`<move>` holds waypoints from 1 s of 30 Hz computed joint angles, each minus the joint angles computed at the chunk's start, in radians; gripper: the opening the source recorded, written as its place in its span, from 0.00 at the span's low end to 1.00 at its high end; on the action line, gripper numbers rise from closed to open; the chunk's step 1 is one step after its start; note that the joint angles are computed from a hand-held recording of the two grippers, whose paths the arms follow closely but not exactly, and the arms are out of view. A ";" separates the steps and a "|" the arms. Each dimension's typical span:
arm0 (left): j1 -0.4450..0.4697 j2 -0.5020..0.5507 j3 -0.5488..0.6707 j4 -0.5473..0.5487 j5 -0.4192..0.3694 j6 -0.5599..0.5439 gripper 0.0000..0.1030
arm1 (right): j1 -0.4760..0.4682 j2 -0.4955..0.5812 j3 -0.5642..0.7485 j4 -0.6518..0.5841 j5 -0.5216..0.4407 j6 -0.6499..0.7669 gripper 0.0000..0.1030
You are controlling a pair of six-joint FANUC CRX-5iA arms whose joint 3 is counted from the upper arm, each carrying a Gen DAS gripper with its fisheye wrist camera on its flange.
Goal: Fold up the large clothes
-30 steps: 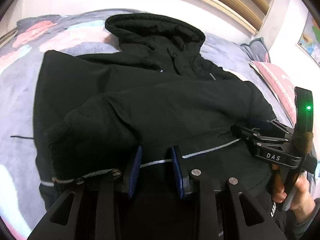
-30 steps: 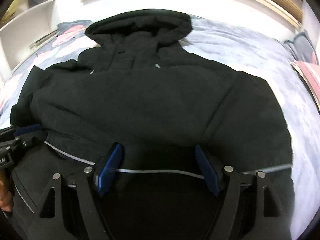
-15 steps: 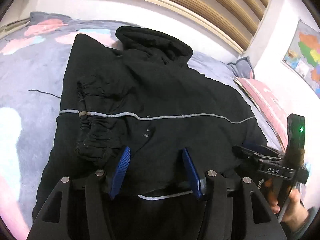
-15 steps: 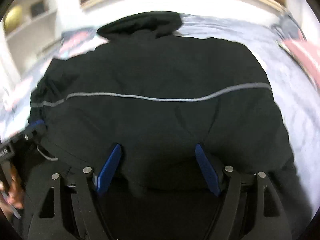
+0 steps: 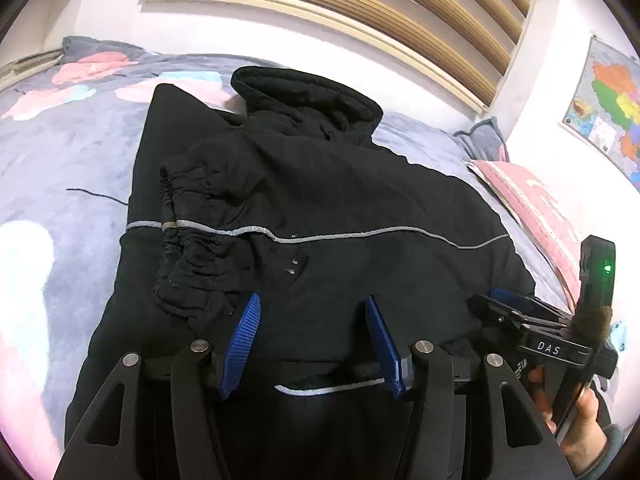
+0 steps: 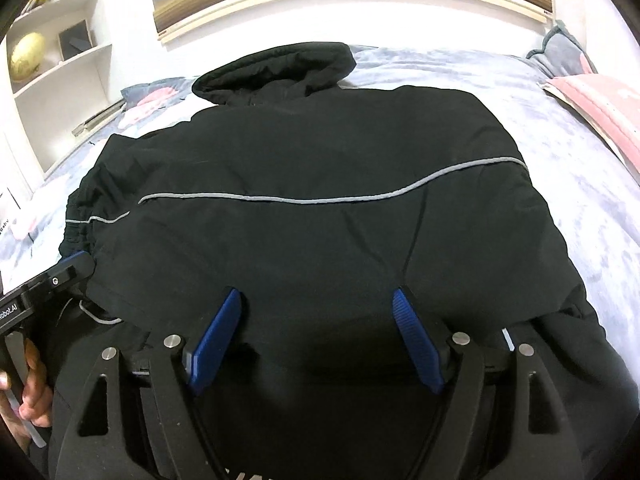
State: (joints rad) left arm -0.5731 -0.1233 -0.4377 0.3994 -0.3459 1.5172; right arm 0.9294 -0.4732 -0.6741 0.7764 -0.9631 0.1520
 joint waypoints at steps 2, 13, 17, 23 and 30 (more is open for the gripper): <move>-0.001 0.014 0.038 -0.069 -0.036 0.062 0.54 | -0.009 0.005 0.009 -0.018 0.008 0.023 0.81; -0.064 0.160 0.469 -0.389 -0.583 0.355 0.55 | -0.020 0.158 0.388 -0.404 -0.342 0.387 0.86; -0.083 0.182 0.669 -0.483 -0.803 0.390 0.55 | -0.055 0.110 0.506 -0.499 -0.404 0.381 0.87; 0.039 0.258 0.899 -0.358 -0.825 0.319 0.55 | -0.267 0.201 0.734 -0.509 -0.370 0.442 0.87; 0.098 0.544 1.297 -0.372 -0.904 0.303 0.55 | -0.485 0.486 1.062 -0.558 -0.349 0.688 0.81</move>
State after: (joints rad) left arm -0.4748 0.4204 0.8590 0.0269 -1.2495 1.8200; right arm 0.4443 0.0125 0.3874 0.2182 -1.3121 0.8400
